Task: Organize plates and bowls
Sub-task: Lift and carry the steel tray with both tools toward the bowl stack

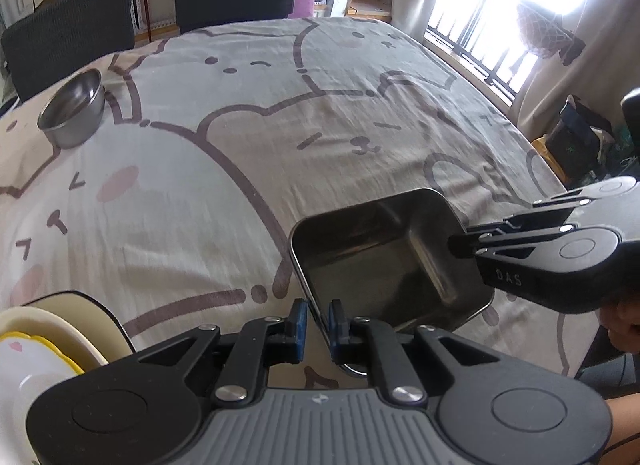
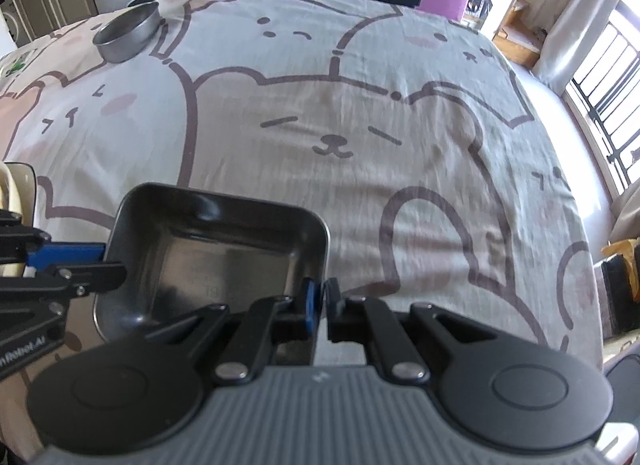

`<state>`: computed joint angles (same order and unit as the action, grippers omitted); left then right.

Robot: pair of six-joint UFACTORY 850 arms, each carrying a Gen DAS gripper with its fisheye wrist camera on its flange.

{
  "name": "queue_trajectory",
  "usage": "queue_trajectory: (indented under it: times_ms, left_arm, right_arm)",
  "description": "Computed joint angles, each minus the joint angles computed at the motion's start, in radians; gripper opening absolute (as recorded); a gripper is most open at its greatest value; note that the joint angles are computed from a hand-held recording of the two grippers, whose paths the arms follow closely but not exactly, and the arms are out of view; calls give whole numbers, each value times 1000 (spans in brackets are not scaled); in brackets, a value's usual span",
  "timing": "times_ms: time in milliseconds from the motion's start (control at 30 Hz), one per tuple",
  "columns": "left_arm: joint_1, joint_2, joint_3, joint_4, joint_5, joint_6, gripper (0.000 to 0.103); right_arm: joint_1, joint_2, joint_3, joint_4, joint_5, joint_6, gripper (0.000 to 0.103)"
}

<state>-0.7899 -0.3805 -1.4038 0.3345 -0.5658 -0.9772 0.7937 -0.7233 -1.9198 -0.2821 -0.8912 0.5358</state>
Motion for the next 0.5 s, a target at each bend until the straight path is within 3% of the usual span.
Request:
queue_trajectory:
  times_ms: [200,400,500]
  left_arm:
    - [6,-5,0,-45,4,23,12]
    - [7,-9,1,-29,27,-9,12]
    - [6,-13,-5,-25,25,-6,12]
  right_arm:
    - [-17,1,0,79,-10,-34,8]
    - [-22,23,34,57,55,10,5]
    - [-22,18,32,46,48,8,5]
